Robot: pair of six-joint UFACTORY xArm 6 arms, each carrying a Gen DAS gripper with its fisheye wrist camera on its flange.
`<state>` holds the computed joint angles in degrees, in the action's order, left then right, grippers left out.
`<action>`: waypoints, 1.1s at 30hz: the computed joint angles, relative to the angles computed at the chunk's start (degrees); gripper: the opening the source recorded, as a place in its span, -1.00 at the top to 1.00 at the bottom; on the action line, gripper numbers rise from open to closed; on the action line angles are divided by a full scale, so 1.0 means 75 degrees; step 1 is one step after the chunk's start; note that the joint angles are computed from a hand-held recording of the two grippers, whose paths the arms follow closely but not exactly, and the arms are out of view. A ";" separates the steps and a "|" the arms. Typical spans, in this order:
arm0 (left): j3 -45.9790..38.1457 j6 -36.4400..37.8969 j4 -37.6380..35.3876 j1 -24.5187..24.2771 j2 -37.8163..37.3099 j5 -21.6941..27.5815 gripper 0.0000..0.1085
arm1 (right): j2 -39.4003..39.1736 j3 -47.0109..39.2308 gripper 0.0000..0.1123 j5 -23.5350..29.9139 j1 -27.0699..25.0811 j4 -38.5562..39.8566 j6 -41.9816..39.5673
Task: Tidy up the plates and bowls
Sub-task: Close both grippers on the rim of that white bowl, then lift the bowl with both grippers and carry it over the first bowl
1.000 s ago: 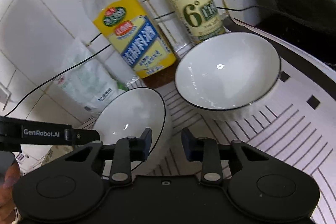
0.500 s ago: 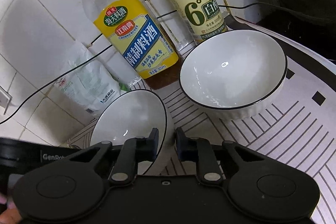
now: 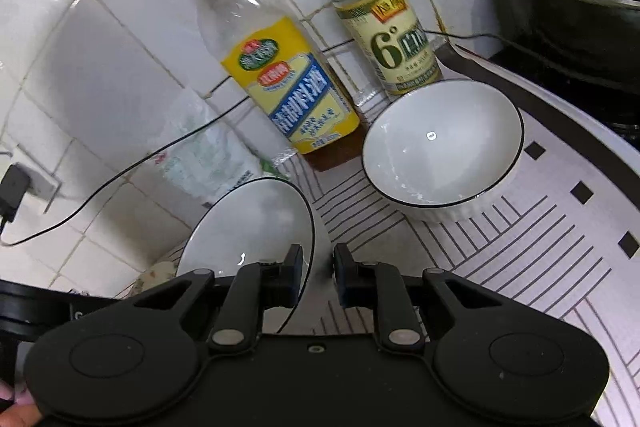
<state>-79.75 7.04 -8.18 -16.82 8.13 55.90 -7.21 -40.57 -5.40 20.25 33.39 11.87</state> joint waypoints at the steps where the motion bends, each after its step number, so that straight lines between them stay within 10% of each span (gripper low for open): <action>1: 0.0131 0.0001 0.0080 -0.0014 -0.0106 -0.0076 0.76 | -0.0077 0.0002 0.63 0.0071 0.0026 0.0212 -0.0264; 33: 0.2860 -0.0694 0.0476 0.0917 -0.3773 0.1075 0.72 | -0.2092 0.0819 0.61 0.1714 0.1313 0.0689 -0.2070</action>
